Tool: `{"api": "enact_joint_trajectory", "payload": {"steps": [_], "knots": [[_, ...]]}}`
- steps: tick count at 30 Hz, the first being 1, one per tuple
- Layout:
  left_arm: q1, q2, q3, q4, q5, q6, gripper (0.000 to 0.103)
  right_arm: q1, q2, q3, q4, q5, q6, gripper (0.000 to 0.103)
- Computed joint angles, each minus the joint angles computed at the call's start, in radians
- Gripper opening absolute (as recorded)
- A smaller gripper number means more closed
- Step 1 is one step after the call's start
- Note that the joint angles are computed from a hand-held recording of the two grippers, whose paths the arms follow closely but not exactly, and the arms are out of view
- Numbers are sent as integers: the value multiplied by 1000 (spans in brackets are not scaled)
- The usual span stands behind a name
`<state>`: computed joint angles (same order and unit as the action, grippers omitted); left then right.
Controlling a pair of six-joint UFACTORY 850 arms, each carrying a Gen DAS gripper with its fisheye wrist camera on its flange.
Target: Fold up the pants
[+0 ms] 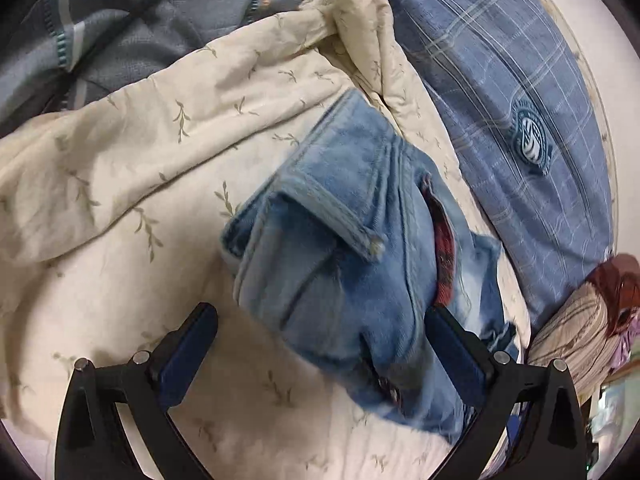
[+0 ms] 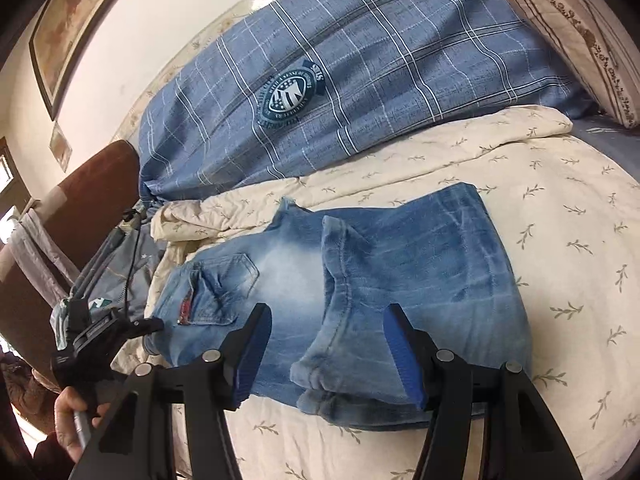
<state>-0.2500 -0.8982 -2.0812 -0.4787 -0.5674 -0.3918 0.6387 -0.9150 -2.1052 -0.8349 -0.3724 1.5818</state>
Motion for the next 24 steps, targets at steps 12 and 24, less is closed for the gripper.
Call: {"api": "enact_joint_trajectory", "payload": {"steps": [12, 24], "knots": [[1, 7, 18, -28, 45, 48, 54, -5, 2, 13, -14, 10, 48, 63], [-34, -9, -13, 220, 101, -164, 43, -20, 53, 104, -141, 46, 231, 63]]}}
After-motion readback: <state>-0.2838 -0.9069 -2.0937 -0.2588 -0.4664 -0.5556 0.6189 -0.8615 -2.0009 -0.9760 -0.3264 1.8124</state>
